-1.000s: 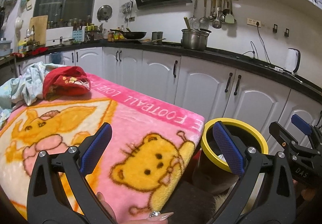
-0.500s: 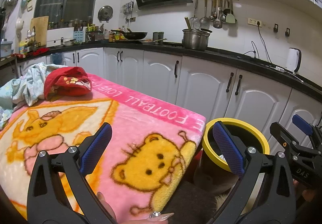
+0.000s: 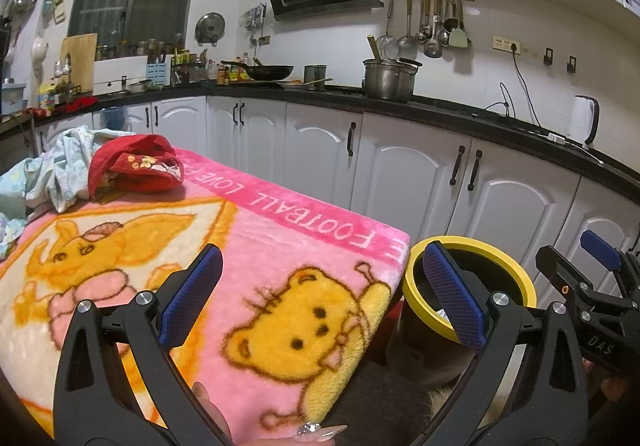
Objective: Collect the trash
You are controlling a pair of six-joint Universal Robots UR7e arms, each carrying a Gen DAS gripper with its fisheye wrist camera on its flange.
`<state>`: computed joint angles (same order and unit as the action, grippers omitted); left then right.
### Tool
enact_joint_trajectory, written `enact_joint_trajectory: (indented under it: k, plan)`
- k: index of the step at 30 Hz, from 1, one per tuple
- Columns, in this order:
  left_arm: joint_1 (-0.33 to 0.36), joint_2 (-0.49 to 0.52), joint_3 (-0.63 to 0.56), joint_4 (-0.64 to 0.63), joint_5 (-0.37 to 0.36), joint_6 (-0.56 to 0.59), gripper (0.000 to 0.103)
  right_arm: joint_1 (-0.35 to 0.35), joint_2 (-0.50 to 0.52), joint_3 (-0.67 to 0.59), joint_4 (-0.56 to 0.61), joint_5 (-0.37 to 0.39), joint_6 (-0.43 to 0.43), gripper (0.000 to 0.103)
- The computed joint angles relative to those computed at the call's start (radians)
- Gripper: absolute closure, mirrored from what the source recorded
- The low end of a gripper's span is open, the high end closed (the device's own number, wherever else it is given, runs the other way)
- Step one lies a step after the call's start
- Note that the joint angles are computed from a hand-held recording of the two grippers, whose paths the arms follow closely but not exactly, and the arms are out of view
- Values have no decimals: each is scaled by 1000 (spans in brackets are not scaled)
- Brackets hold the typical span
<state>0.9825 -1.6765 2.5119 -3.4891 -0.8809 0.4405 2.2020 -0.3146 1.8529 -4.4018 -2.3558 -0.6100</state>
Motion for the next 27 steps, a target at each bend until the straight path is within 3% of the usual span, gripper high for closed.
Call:
enact_joint_trajectory:
  k: [17,27]
  plan:
    - [4,-1,-3,10,0,-11,11,1,-4,1,7,-2,2,6]
    - [50,-28,-25,82,-23,-39,11,3,-6,9,28,-10,18,6]
